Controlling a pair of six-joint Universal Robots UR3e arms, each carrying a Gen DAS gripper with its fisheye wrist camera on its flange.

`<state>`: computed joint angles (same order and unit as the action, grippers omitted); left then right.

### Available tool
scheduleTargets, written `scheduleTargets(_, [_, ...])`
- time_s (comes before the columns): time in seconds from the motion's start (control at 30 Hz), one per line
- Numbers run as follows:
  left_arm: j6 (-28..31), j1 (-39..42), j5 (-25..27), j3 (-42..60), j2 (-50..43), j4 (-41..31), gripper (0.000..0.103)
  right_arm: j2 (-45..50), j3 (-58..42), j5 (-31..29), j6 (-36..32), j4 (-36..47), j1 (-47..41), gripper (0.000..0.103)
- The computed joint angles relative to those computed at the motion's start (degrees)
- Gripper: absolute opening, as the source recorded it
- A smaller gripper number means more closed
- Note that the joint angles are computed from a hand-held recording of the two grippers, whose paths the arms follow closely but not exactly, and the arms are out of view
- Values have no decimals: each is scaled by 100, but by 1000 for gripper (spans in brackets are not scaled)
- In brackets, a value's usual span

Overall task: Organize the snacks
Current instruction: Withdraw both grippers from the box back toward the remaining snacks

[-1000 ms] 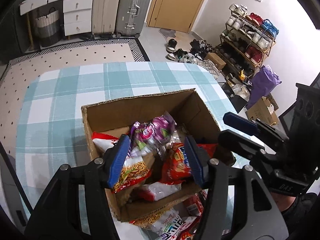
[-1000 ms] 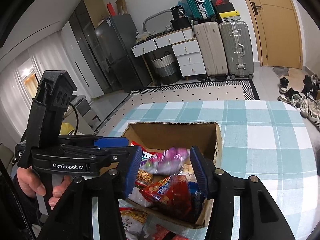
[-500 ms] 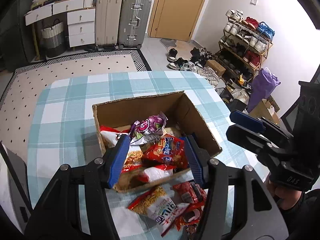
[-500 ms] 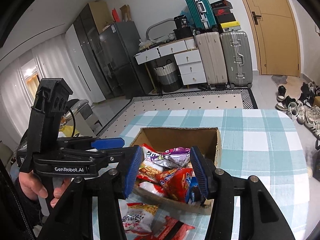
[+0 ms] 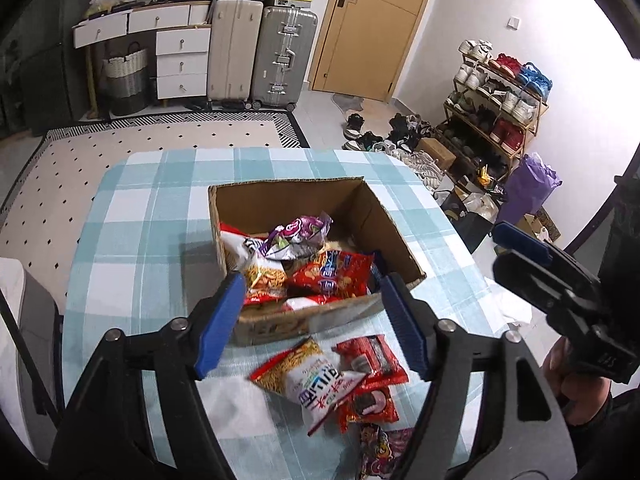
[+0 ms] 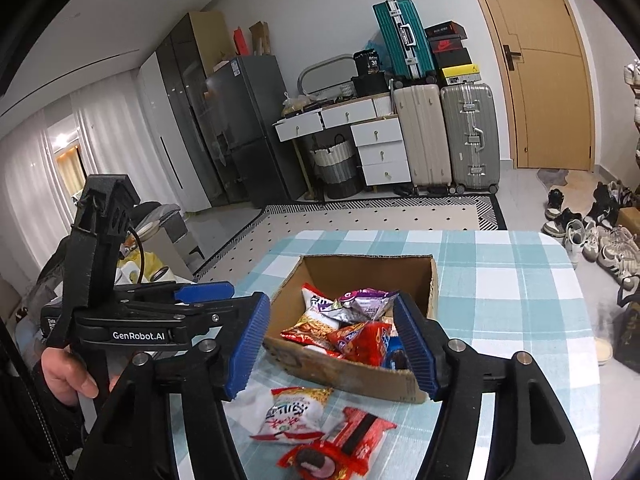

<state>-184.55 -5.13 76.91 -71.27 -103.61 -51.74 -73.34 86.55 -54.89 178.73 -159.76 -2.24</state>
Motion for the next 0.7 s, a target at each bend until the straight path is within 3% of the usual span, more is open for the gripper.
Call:
scheduleTargets(0.47, [-205, -231, 154, -1565, 1337, 416, 80, -1652, 1947, 19, -8, -579, -178, 83])
scheduleTargets(0.7, [-350, -435, 444, -2418, 2156, 596, 83, -2563, 2941, 98, 46, -754, -324, 84])
